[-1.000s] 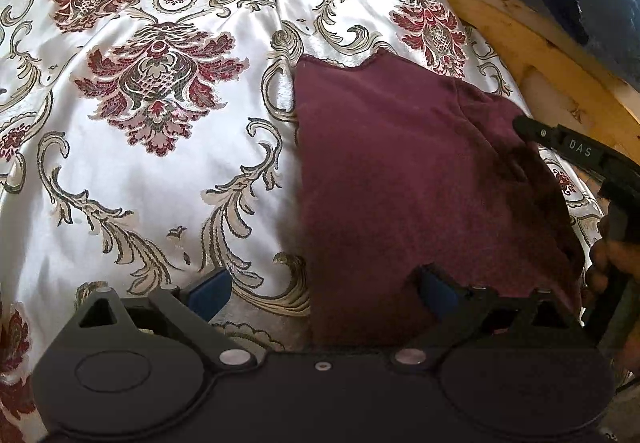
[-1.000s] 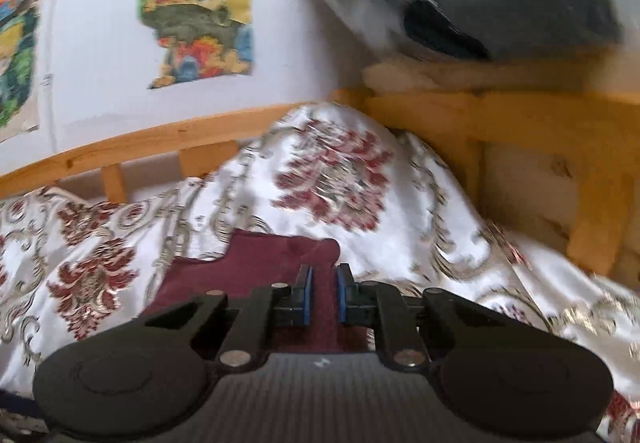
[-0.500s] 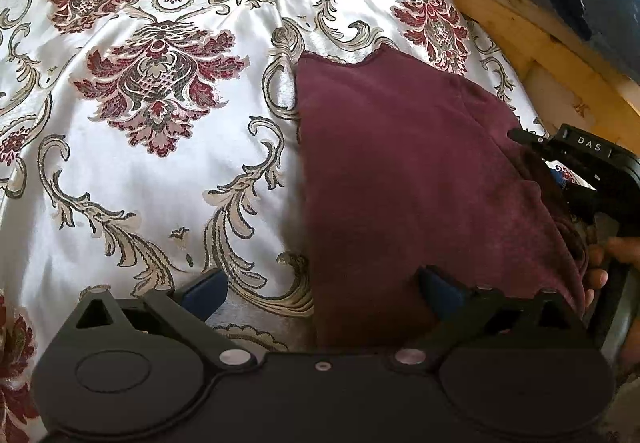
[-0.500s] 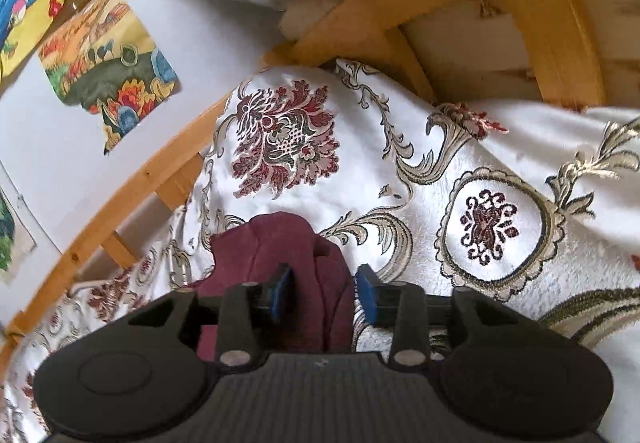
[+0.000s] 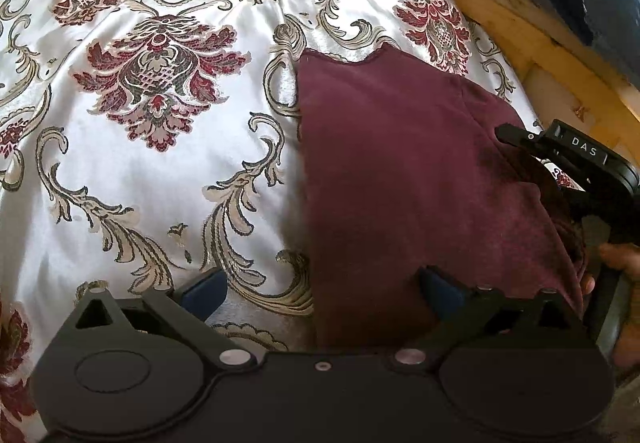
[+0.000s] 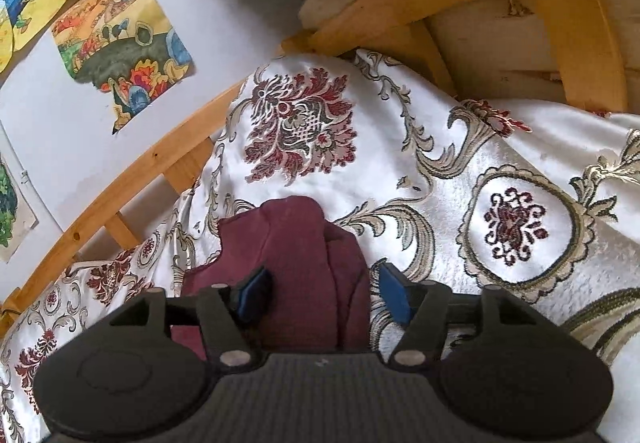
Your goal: Fold small clothes
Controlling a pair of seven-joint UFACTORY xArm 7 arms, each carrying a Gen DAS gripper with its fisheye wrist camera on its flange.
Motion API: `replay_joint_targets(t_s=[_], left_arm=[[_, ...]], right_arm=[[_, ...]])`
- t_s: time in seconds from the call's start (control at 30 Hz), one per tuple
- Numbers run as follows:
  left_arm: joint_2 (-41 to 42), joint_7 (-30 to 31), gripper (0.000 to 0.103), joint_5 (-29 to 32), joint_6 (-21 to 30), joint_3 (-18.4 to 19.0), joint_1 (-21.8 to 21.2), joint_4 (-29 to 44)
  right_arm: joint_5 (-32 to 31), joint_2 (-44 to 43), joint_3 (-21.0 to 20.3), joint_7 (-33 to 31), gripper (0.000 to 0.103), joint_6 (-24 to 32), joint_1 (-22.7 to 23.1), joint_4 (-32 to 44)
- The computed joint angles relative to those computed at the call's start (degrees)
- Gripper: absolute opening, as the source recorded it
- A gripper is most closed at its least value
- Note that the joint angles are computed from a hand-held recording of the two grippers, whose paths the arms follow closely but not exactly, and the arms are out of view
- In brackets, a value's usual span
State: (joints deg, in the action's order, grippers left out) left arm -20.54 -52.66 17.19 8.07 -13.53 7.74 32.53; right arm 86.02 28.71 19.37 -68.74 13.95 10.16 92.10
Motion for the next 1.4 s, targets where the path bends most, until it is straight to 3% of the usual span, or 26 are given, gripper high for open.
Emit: replay_joint_targets(t_s=[0.17,0.33,0.6,0.7,0.77,0.93,1.03,1.2,1.27,1.4], left_arm=[[-0.11,-1.31,0.102,-0.92,-2.31,0.07,0.16,-1.19],[-0.03,-0.06,0.102,-3.14,-3.48,0.89,-0.7,-1.83],[0.04,2.05,0.102,-5.61,-3.72,1.71,-1.64,-2.03],[-0.09,2.17,0.102,-6.14,-3.89,1.44,-1.43,-2.2],[-0.18,2.23,0.102,-6.24,-3.96,1.14,-1.19,-2.29],[-0.27,2.62,0.102,-6.81,-3.88,1.2,-1.39,-2.35],[-0.41,2.59,0.102,-6.92,-3.82,0.98,-1.23,-2.4],[-0.56,2.16,0.102,-6.69,-4.06,0.31,-0.56,-2.54],[-0.78,1.87,0.102,-6.53,-4.38,-0.03,-0.24,-2.83],[-0.79,1.49,0.102,-6.43,-5.07,-0.55,0.34,-3.09]], right_arm=[[3.89,-0.13,0.65,-4.88,0.09,1.89,-0.6,0.02],[8.76,-0.51,-1.11,-7.13,0.094,4.85,-0.06,-0.02],[3.0,-0.24,-2.97,-2.24,0.08,2.64,2.16,0.13],[-0.13,-0.29,-2.32,-0.15,0.069,2.61,1.76,-0.19],[-2.63,-0.46,-2.03,-0.04,0.056,-0.34,2.55,-0.6],[-4.78,-1.2,1.64,-7.32,0.05,-8.94,3.12,-1.76],[-3.66,-1.47,3.86,-10.39,0.05,-11.0,2.12,-2.14],[-3.42,-2.15,3.52,-7.83,0.061,-8.14,0.81,-2.59],[-3.76,-2.16,2.87,-5.61,0.079,-5.87,0.31,-2.51],[-3.63,-1.45,1.64,0.23,0.089,0.05,-1.04,-1.83]])
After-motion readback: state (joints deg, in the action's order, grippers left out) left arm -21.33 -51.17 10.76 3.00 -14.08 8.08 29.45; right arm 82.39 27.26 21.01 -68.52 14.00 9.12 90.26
